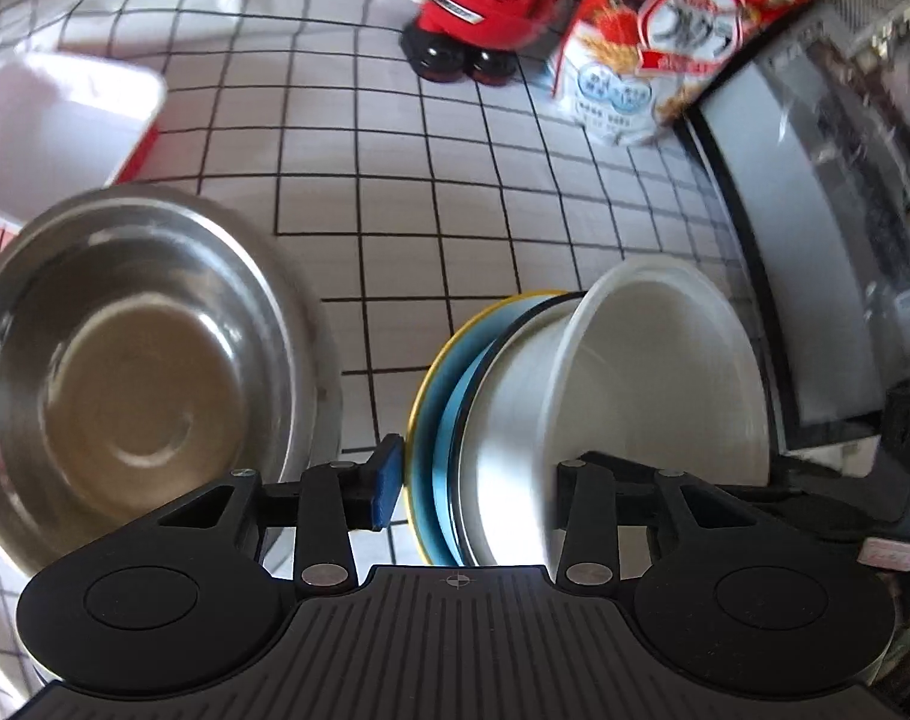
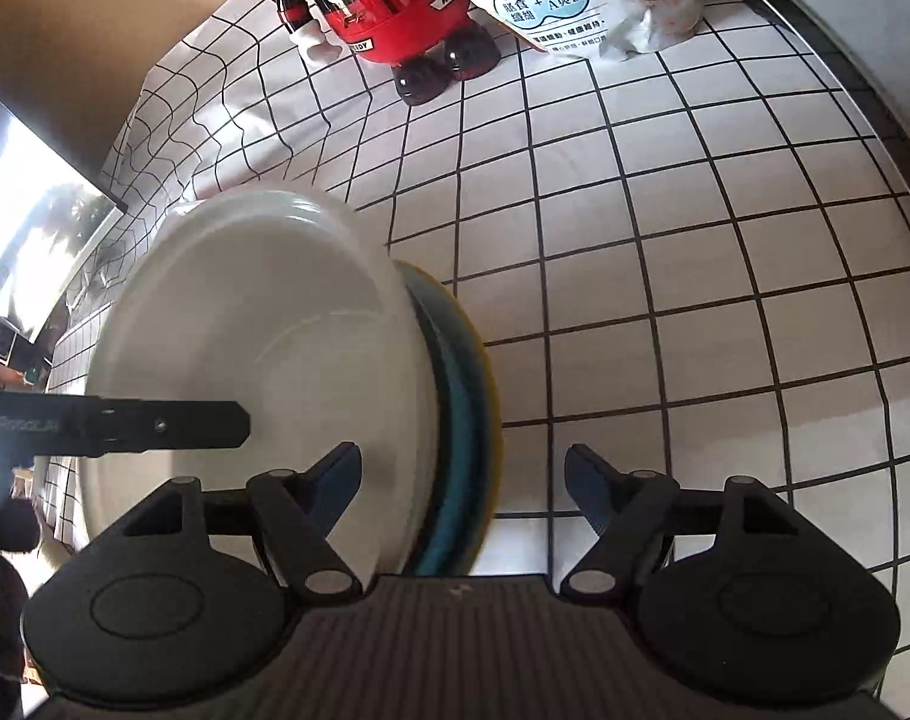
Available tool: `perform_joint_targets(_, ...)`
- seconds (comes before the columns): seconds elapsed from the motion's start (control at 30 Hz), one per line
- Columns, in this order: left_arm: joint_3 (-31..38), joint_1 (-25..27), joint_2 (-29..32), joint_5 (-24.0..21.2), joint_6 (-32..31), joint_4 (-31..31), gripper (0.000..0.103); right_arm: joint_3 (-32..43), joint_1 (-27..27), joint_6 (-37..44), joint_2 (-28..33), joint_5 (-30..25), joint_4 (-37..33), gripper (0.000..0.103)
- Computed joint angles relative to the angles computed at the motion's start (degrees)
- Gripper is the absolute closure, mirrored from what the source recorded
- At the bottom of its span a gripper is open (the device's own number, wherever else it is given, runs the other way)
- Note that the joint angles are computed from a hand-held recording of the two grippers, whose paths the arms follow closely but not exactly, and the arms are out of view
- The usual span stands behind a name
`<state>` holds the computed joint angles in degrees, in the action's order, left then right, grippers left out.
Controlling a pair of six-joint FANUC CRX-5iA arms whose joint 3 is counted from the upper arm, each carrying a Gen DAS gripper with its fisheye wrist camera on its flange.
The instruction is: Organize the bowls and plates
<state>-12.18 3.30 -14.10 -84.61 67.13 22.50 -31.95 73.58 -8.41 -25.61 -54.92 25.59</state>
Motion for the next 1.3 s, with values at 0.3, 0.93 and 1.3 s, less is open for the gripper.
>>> perform_joint_targets(0.3,2.5,-4.1,1.3,0.2,0.8,-3.5,0.055,-3.6,-0.4,-3.2,-3.9,2.7,0.8,0.028)
perform_joint_targets(0.93,4.8,-5.1,3.5,-1.6,2.2,-5.7,0.062,-9.0,-3.5,-7.3,-5.8,16.9,2.1,0.0)
perform_joint_targets(1.3,5.6,-5.5,4.0,-1.6,5.9,-6.8,0.066,-4.1,-5.2,6.1,-3.9,14.7,-7.6,0.0)
